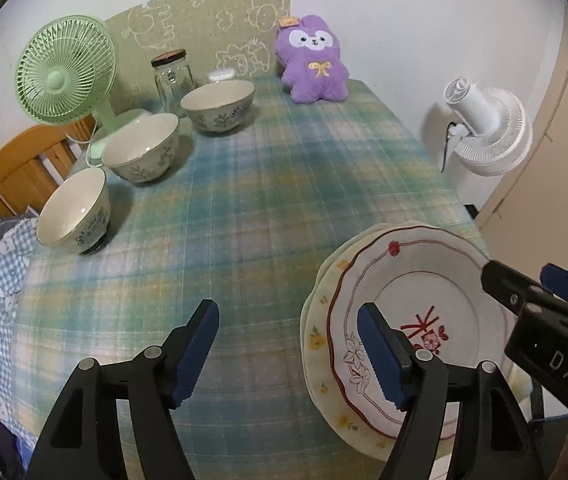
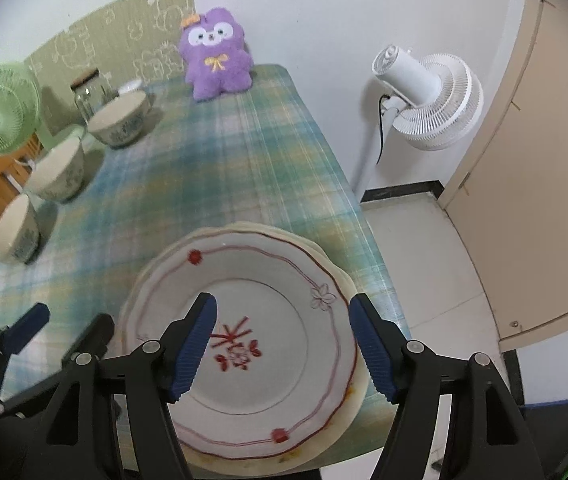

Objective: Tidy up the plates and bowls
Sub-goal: 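Open both grippers and pull them back from the plate stack, then move both grippers to the rim of the large grey-green bowl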

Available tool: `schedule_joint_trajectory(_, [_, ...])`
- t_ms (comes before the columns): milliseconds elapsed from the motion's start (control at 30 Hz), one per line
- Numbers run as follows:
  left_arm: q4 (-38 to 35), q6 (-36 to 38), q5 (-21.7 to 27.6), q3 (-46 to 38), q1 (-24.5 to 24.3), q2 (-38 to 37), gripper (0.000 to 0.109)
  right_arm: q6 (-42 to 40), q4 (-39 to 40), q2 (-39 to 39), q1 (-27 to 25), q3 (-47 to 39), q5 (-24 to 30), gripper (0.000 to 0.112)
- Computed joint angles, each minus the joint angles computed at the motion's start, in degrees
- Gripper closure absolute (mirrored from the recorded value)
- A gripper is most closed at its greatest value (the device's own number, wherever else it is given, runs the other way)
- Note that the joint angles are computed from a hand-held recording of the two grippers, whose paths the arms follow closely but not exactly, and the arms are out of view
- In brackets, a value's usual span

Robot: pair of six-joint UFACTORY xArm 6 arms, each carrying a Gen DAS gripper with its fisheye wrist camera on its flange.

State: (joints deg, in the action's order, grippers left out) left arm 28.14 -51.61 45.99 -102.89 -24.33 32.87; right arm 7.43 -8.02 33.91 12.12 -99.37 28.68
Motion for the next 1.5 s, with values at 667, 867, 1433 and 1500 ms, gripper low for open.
schedule_joint_trajectory(667, [6.4, -6.9, 3.2, 2.7, 0.0, -7.8, 0.031, -12.2, 9.2, -6.2, 3.2, 3.2, -5.1, 0.040])
schedule_joint_trajectory(867, [8.1, -9.6, 4.3, 4.6, 1.3, -9.8, 0.031, -16.8, 12.5, -3.7, 5.1, -1.5, -3.4, 0.040])
schedule_joint_trajectory(1433, [2.5, 0.5, -6.3, 15.2, 13.0, -15.0, 0.031, 3.2, -2.0, 8.1, 13.2, -18.8, 4.5, 0.040])
schedule_joint_trajectory(1500, [2.5, 2.6, -7.3, 16.0, 14.4, -15.2, 0.031, 5.6, -4.4, 10.1, 14.3, -21.6, 5.8, 0.040])
